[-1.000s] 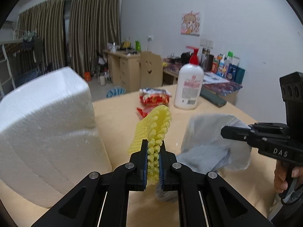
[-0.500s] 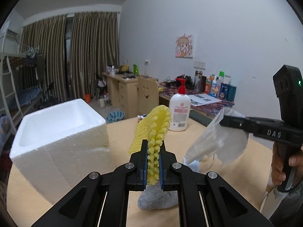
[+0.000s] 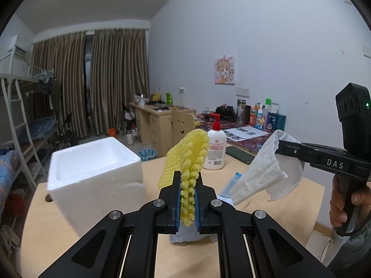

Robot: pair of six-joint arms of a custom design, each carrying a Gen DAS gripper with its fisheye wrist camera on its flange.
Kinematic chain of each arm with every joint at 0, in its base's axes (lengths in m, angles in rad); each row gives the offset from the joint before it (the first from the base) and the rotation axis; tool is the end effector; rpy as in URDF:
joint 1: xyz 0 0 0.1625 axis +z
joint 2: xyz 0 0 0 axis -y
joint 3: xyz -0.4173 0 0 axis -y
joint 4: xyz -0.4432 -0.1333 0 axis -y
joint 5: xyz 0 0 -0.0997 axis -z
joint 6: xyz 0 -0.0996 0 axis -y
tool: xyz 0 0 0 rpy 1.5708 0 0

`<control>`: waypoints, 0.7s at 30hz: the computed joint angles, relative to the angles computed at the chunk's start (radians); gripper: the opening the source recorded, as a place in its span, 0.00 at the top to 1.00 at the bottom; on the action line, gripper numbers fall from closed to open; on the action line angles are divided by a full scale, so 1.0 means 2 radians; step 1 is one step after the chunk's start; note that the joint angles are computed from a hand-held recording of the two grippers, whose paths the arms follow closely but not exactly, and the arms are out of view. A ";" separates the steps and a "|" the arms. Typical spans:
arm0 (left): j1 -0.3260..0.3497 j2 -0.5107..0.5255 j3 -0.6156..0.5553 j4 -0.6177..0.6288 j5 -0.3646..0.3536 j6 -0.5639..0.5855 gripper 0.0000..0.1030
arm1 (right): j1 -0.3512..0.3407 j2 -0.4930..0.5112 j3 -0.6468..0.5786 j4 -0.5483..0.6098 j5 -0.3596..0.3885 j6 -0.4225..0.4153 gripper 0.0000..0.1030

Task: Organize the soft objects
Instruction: 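Lift the yellow net and white tissue off the table with both tools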

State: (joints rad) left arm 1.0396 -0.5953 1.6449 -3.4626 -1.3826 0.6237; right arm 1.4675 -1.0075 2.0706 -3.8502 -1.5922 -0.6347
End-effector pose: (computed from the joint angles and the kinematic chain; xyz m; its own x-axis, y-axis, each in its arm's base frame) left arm -0.2264 -0.6853 0.0214 -0.5479 0.6415 -0.5369 0.8097 0.2456 -0.5329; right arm 0.0721 -0.5768 0.1870 -0.8203 -0.1056 0.5621 -0.5596 0.3510 -0.7508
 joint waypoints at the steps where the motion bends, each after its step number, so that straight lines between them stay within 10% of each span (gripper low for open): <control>1: -0.002 -0.005 0.010 -0.009 0.001 0.002 0.91 | 0.001 0.000 0.004 -0.004 0.002 -0.002 0.95; 21: -0.030 -0.080 0.140 -0.123 0.056 0.007 0.91 | 0.024 0.005 0.059 -0.060 0.041 -0.021 0.95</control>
